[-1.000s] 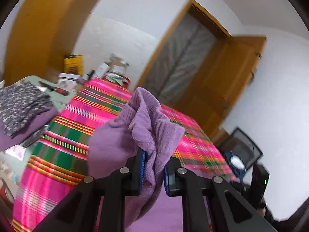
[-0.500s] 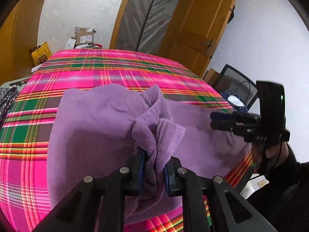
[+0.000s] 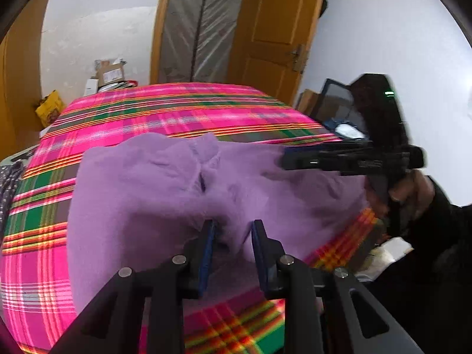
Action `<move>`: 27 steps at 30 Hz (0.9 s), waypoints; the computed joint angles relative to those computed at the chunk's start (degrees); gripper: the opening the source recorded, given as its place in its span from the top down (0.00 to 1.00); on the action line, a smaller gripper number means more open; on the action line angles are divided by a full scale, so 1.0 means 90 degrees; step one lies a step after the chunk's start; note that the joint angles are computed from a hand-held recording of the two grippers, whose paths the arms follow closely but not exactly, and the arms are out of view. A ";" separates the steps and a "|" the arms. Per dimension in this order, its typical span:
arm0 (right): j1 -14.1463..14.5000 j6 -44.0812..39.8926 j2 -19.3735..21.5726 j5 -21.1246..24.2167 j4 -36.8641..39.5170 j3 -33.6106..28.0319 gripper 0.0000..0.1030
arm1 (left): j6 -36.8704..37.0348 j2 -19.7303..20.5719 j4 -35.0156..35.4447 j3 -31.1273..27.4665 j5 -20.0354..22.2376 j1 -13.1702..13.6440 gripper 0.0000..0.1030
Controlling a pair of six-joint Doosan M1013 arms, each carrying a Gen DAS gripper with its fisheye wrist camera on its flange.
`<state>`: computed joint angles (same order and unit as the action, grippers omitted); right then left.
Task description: Fold clothes
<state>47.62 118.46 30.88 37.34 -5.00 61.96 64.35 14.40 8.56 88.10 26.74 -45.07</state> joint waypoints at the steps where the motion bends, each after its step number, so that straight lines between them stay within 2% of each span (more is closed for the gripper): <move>1: -0.0007 -0.0001 -0.0004 -0.0003 0.0032 0.0004 0.57 | 0.0262 -0.0048 -0.0279 0.0069 -0.0146 0.0011 0.75; 3: -0.0019 0.0008 -0.0008 -0.0013 0.0086 0.0005 0.57 | 0.0814 -0.0141 -0.0867 0.0203 -0.0418 0.0030 0.75; 4: -0.0024 0.0022 -0.0012 -0.0030 0.0110 0.0007 0.57 | 0.0720 -0.0191 -0.0794 0.0261 -0.0527 0.0030 0.75; 5: -0.0027 0.0033 -0.0017 -0.0044 0.0124 0.0009 0.57 | 0.0395 -0.0220 -0.0542 0.0293 -0.0586 0.0028 0.75; 8: -0.0019 0.0007 0.0003 -0.0099 0.0180 -0.0058 0.57 | -0.1495 -0.0256 0.0854 0.0345 -0.0590 0.0072 0.75; 10: -0.0006 -0.0156 0.0027 -0.0187 0.0273 -0.0135 0.57 | -0.2695 -0.0122 0.1741 0.0131 0.0087 0.0084 0.75; 11: 0.0008 -0.0244 0.0047 -0.0224 0.0299 -0.0181 0.57 | -0.2872 -0.0060 0.1835 0.0057 0.0257 0.0096 0.75; 14: 0.0055 -0.0443 0.0112 -0.0270 0.0330 -0.0346 0.57 | -0.2403 0.0085 0.0998 -0.0018 0.0053 0.0218 0.75; 17: 0.0073 -0.0471 0.0153 -0.0229 0.0315 -0.0445 0.57 | -0.1341 0.0172 0.0202 -0.0065 -0.0136 0.0184 0.75; 20: 0.0070 -0.0385 0.0193 -0.0098 0.0282 -0.0511 0.57 | -0.0454 0.0237 -0.0363 -0.0110 -0.0065 0.0143 0.75; 24: 0.0063 -0.0233 0.0326 0.0212 0.0209 -0.0752 0.58 | -0.0440 0.0238 -0.0336 -0.0067 -0.0062 0.0112 0.75; 25: 0.0064 -0.0270 0.0373 0.0267 0.0216 -0.0838 0.61 | -0.0420 0.0230 -0.0434 -0.0053 -0.0098 0.0124 0.75; 27: 0.0080 -0.0468 0.0498 0.0371 0.0261 -0.1060 0.78 | -0.0483 0.0194 -0.0439 -0.0002 -0.0173 0.0120 0.75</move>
<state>48.34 114.25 35.36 40.68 -2.65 52.42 60.00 16.15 4.61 88.08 25.17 -43.99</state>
